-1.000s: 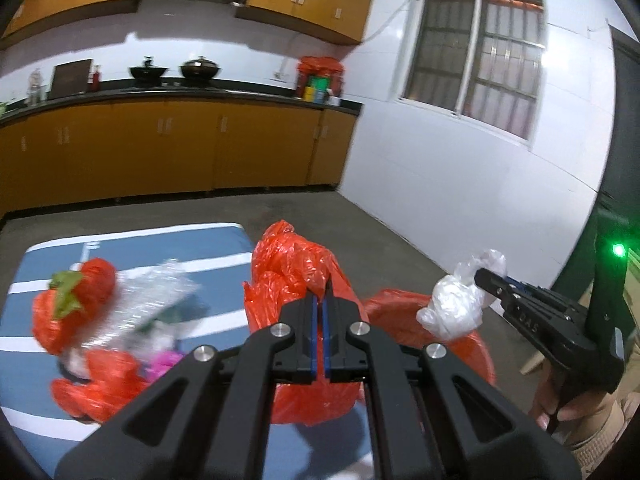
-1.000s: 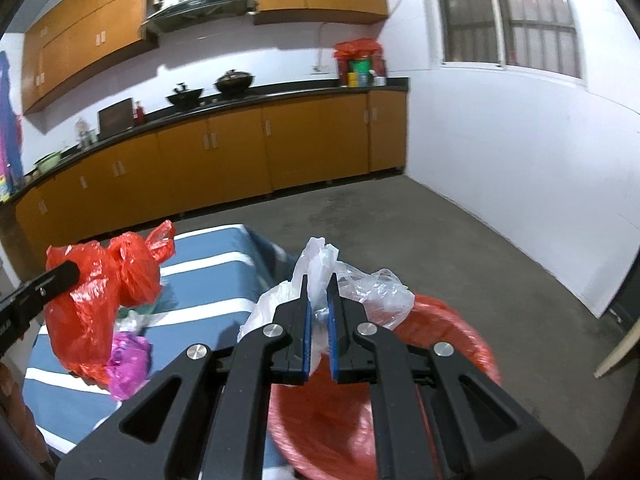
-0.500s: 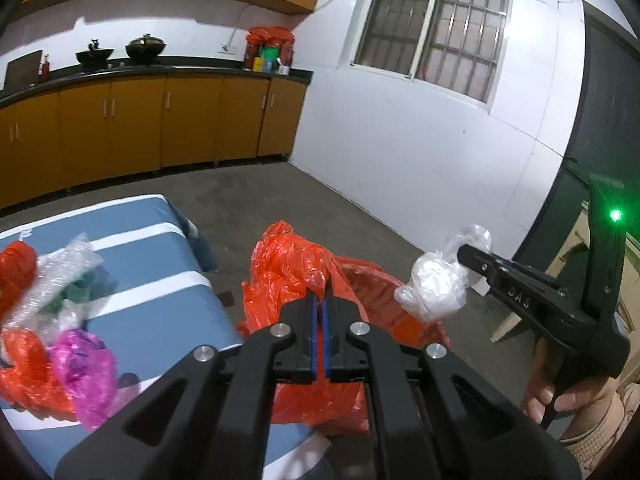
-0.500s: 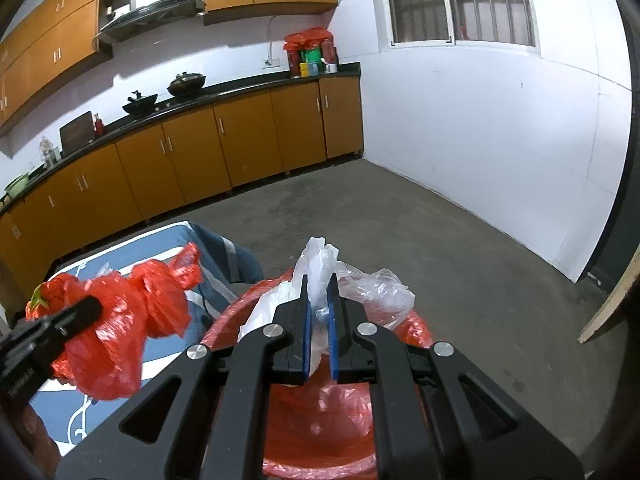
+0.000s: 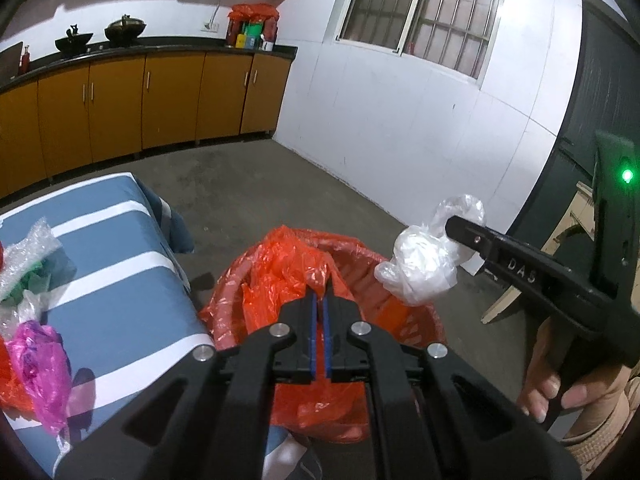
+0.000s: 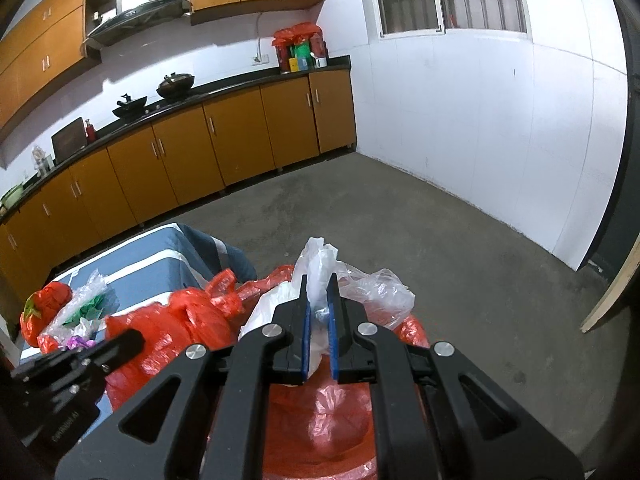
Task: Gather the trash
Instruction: 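Carry the clear bag in the right tool while the left tool carries the red bag to the basket, then open the right tool over the basket while the left tool opens too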
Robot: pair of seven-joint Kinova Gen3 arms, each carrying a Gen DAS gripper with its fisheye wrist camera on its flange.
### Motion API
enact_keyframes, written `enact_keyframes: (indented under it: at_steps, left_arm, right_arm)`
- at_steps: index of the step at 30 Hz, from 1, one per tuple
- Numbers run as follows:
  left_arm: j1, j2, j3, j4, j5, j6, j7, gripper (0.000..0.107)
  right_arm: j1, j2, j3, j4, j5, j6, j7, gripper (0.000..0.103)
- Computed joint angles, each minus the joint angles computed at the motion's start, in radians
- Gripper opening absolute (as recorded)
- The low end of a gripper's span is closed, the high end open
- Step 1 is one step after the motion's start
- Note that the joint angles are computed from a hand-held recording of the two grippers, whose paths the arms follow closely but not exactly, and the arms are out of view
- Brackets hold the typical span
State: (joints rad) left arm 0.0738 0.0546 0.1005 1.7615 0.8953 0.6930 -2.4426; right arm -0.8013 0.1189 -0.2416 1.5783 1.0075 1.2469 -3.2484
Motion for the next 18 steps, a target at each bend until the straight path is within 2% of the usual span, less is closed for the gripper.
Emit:
enact_keyframes:
  at_steps: [3, 4, 8, 11, 18]
  left_arm:
    - [0.001, 0.012, 0.000, -0.007, -0.023, -0.001, 0.025, 0.015]
    - [-0.002, 0.014, -0.001, -0.008, -0.027, -0.002, 0.032, 0.021]
    - [-0.019, 0.018, -0.006, -0.006, -0.030, -0.001, 0.042, 0.029]
    - [-0.029, 0.012, -0.012, -0.002, -0.045, -0.008, 0.061, 0.032]
    - [-0.035, -0.056, -0.036, 0.068, -0.022, -0.116, 0.018, 0.054]
  right_arm:
    - [0.009, -0.009, 0.000, 0.013, -0.012, -0.018, -0.003, 0.016]
    - [0.010, -0.013, -0.001, 0.020, -0.013, -0.021, -0.009, 0.020]
    - [0.010, -0.019, -0.009, 0.034, -0.003, -0.016, -0.026, 0.040]
    - [0.008, -0.012, -0.013, 0.022, -0.004, -0.006, -0.017, 0.040]
    - [-0.023, 0.011, -0.014, -0.001, 0.024, 0.043, 0.008, 0.042]
